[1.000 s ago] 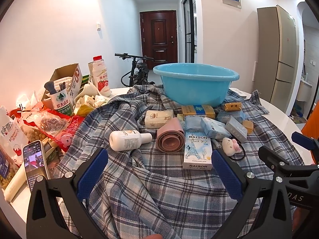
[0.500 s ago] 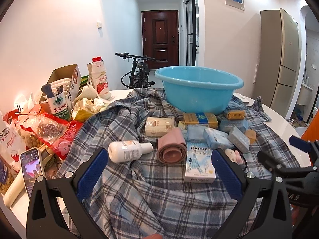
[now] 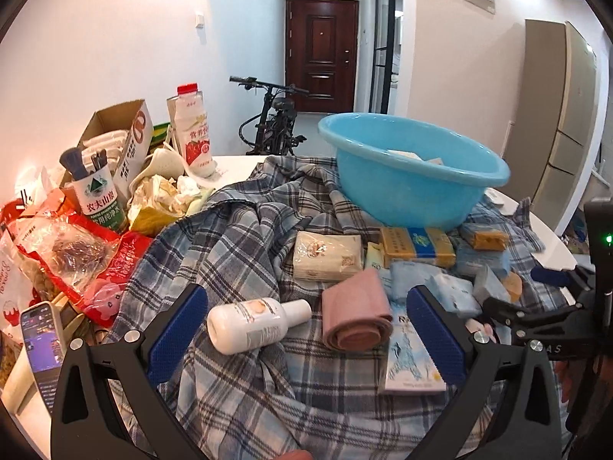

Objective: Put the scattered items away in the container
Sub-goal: 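Lower the right tool onto the grey box and close its fingers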

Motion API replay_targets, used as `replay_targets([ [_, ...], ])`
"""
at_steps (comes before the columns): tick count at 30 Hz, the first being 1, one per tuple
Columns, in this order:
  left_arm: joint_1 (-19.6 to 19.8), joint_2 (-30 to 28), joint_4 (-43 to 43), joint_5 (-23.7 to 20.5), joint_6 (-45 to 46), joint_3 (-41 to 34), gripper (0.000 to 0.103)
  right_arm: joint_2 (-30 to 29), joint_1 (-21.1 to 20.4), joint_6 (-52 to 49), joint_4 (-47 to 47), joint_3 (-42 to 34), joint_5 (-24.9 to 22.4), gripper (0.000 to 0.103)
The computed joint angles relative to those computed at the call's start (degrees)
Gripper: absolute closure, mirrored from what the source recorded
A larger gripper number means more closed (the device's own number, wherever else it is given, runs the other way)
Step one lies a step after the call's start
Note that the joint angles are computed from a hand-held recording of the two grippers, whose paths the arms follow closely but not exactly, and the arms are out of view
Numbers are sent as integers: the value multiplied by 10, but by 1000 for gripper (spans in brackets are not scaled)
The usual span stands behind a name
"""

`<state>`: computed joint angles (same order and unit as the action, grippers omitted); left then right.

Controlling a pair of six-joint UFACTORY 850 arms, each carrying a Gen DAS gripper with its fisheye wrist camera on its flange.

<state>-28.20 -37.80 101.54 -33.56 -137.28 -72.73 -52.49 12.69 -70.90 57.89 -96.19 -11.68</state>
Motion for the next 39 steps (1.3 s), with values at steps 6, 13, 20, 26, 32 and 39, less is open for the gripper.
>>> replay_targets([
  [6,11,-15,-2,23,6,-17,0,-40,-21,19,-23,-65,-113,10],
  [13,19,-27,-16,39,17,-30,0,-76,-35,30,-31,-119,-183,15],
  [20,17,-36,-38,41,42,-43,0,-76,-28,-26,-46,-115,-170,24],
  [26,11,-37,-54,32,70,-46,0,-78,-35,-72,-74,-120,-189,24],
  [32,12,-37,-58,34,71,-47,0,-84,-38,-102,-99,-132,-236,26],
  [39,8,-32,-65,24,84,-43,0,-132,-44,-52,-145,-209,-310,52],
])
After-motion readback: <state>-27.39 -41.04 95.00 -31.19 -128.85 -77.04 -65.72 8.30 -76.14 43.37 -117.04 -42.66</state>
